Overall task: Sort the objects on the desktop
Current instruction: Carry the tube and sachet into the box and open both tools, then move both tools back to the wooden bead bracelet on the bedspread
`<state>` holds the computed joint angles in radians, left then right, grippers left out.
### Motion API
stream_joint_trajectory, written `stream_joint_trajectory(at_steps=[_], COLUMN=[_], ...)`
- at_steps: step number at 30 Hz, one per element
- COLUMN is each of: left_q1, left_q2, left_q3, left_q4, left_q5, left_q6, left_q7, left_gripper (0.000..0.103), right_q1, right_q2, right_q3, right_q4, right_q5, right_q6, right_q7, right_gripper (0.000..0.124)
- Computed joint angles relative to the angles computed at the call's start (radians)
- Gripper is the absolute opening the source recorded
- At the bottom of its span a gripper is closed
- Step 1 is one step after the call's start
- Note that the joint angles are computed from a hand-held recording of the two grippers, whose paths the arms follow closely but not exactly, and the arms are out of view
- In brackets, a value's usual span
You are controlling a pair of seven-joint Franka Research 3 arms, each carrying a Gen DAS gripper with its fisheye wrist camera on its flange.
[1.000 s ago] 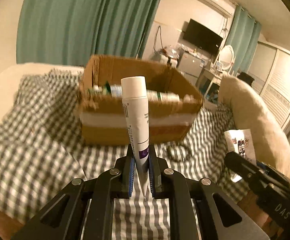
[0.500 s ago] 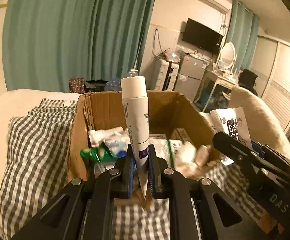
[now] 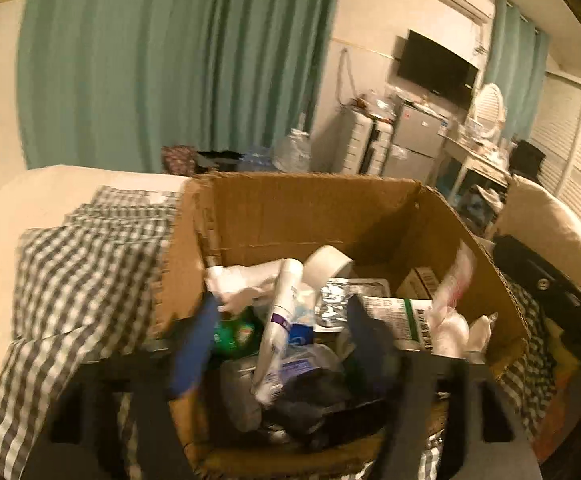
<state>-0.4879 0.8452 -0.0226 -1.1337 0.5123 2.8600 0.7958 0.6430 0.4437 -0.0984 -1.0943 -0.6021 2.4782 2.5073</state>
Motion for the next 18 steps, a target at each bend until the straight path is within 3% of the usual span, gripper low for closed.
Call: stream_joint_trajectory(at_steps=[1, 3, 6, 8, 9, 12, 13, 16, 18], left_q1=[-0.010, 0.002, -0.047, -0.106, -0.139, -0.187, -0.230, -0.319, -0.341], left_q2=[-0.025, -0.067, -0.158, -0.228, -0.273, -0.351, -0.380, -0.443, -0.472], left_q3=[0.019, -0.002, 0.060, 0.139, 0.187, 0.248, 0.295, 0.371, 0.374], left_q4=[-0.037, -0.088, -0.185, -0.262, -0.319, -0.405, -0.433, -0.487, -0.517], left_q5=[-0.008, 0.004, 0.069, 0.172, 0.244, 0.390, 0.472, 0.680, 0.764], left_q6=[0.016, 0.019, 0.019, 0.047, 0.097, 0.174, 0.184, 0.163, 0.136], left_q7=[-0.012, -0.023, -0.102, -0.219, -0.294, -0.421, -0.496, -0.670, -0.733], left_gripper=[0.076, 0.079, 0.092, 0.097, 0.097, 0.103, 0.103, 0.103, 0.103], right_q1=[0.001, 0.011, 0.025, 0.023, 0.024, 0.024, 0.020, 0.006, -0.008], right_q2=[-0.013, -0.053, -0.128, -0.175, -0.201, -0.268, -0.288, -0.360, -0.403], right_q3=[0.002, 0.003, 0.012, 0.032, 0.043, 0.078, 0.092, 0.133, 0.162], right_q4=[-0.014, -0.052, -0.124, -0.167, -0.188, -0.249, -0.271, -0.355, -0.411], right_q5=[0.004, -0.013, -0.076, -0.117, -0.142, -0.217, -0.230, -0.276, -0.301], right_q6=[-0.001, -0.018, -0.029, -0.038, -0.047, -0.075, -0.081, -0.096, -0.113], right_q7=[0.002, 0.017, 0.067, 0.093, 0.106, 0.149, 0.163, 0.224, 0.260], right_gripper=[0.077, 0.078, 0.083, 0.085, 0.085, 0.085, 0.085, 0.089, 0.098])
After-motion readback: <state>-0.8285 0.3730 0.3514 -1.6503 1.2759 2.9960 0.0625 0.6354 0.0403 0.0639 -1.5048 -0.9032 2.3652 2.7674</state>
